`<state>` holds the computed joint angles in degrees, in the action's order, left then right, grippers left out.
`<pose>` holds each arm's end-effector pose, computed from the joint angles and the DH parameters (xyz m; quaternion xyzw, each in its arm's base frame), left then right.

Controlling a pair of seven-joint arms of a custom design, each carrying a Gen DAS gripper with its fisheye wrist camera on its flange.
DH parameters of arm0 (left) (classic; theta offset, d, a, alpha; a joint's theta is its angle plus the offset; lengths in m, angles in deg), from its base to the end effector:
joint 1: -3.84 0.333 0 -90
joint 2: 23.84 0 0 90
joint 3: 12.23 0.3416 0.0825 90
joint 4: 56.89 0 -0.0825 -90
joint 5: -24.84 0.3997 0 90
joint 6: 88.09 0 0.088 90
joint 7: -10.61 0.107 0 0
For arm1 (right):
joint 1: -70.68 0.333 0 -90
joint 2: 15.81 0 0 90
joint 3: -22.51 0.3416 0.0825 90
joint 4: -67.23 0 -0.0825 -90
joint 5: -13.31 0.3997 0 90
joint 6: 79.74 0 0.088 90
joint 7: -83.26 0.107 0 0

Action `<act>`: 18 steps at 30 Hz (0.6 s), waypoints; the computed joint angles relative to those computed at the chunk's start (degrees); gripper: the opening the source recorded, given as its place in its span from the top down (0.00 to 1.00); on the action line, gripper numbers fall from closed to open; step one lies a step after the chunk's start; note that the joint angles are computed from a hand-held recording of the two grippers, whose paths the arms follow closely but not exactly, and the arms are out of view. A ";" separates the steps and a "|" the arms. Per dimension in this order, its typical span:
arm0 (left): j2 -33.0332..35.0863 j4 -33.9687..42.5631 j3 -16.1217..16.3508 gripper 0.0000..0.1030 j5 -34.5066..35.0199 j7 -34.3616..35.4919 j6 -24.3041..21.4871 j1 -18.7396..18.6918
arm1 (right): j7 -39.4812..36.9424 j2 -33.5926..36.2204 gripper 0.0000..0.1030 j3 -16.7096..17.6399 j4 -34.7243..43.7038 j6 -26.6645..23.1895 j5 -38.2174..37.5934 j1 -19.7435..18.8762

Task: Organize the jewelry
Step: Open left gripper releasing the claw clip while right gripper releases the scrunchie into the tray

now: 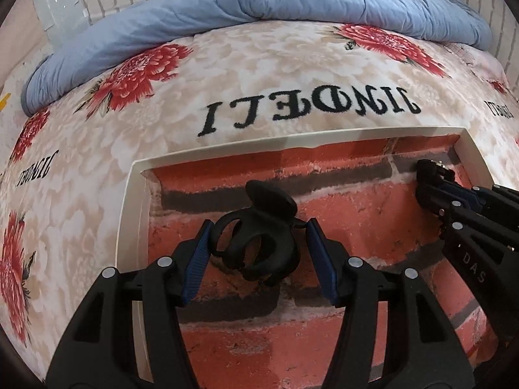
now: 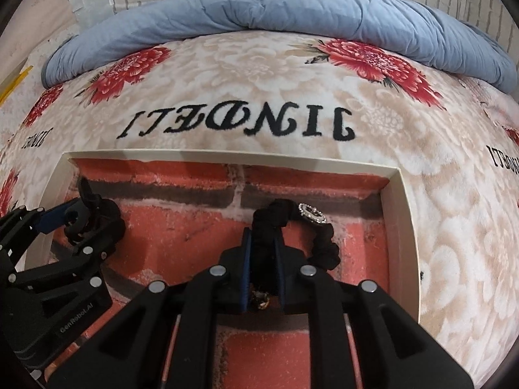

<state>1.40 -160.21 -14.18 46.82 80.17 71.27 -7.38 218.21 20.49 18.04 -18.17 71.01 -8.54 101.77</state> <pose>0.6908 -0.1758 0.3732 -0.6115 0.7392 -0.1807 0.2169 0.6871 0.3695 0.3680 -0.6750 0.6793 -0.1885 0.2175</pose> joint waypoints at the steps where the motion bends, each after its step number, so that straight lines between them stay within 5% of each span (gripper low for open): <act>1: -0.04 0.00 0.36 0.43 0.27 -0.49 -0.04 -0.26 | 0.16 0.02 0.86 -0.17 0.08 -0.11 -0.13 0.12; 4: -0.69 -0.75 0.88 0.27 1.27 -1.28 0.65 -0.54 | 0.36 -0.57 0.79 -0.02 -1.07 1.08 -0.25 0.07; 6: -1.72 -1.79 1.68 0.27 3.04 -2.05 1.49 -1.20 | 0.57 -1.06 0.63 -0.30 -1.81 1.32 -0.58 0.35; 18: -14.79 -14.07 1.64 0.09 9.78 -8.64 8.65 1.03 | 14.43 -13.57 0.34 -5.50 -14.98 7.14 -17.12 6.60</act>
<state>-13.39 -174.28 -12.54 56.60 71.53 79.91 -6.34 232.64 6.92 12.54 -33.14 78.16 -25.67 108.37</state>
